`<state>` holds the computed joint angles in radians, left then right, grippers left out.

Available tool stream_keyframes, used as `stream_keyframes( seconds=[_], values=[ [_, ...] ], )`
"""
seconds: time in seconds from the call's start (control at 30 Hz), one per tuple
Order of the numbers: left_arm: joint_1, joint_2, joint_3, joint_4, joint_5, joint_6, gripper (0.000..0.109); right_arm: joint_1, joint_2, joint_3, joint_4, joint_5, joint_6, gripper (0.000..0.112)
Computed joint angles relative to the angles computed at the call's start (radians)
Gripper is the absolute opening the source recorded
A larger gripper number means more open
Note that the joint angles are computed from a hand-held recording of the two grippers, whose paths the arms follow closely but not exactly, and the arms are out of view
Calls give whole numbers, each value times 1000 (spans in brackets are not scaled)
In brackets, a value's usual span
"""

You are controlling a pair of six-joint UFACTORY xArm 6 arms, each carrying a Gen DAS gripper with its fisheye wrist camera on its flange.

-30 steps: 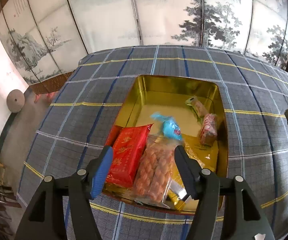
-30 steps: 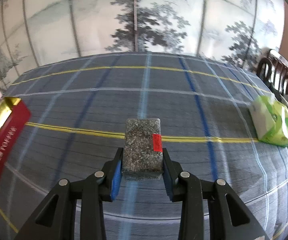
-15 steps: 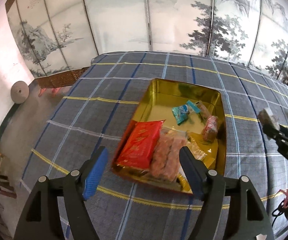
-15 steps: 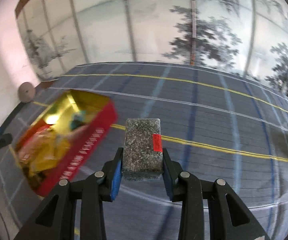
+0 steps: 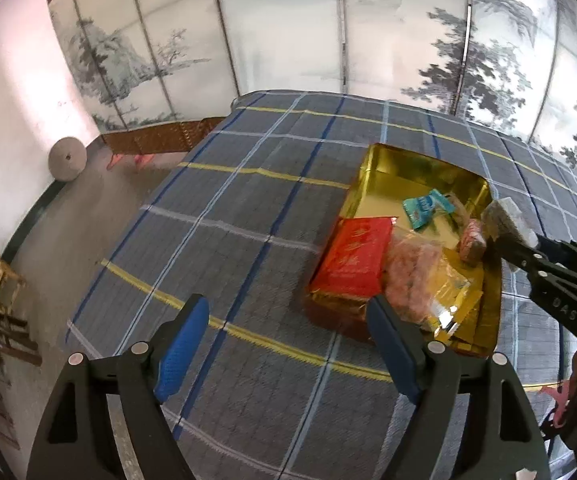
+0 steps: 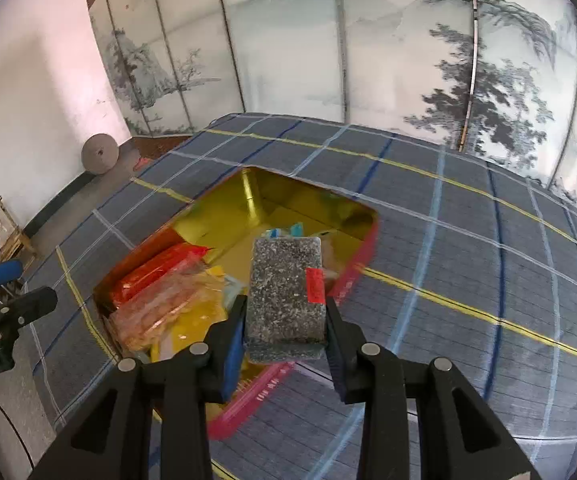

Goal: Organize snacks
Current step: 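Withdraw the left gripper from the tin while the right carries the grey block toward it, then lower the grey block into the tin and open the right gripper, then withdraw the open right gripper up and away from the tin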

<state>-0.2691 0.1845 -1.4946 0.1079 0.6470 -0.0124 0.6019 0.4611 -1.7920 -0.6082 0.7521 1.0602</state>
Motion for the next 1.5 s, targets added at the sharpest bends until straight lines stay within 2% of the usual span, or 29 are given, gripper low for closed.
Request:
stream_keyframes(
  seconds=[0.37, 0.9, 1.13, 1.27, 1.43, 1.5],
  values=[
    [19, -18, 22, 4, 15, -5, 79, 27, 174, -248, 53, 141, -79, 35],
    [15, -30, 37, 8, 10, 0, 83, 42, 240, -344, 74, 215, -88, 36],
    [5, -55, 61, 12, 5, -2, 83, 64, 191, -291, 13, 208, -39, 59],
    [-4, -71, 78, 9, 1, -4, 83, 85, 131, -223, -38, 206, 14, 68],
    [-22, -92, 100, 1, -6, -4, 85, 118, 41, -123, -107, 252, 105, 79],
    [-30, -98, 107, 1, -8, -8, 85, 137, 16, -97, -126, 285, 127, 80]
  ],
)
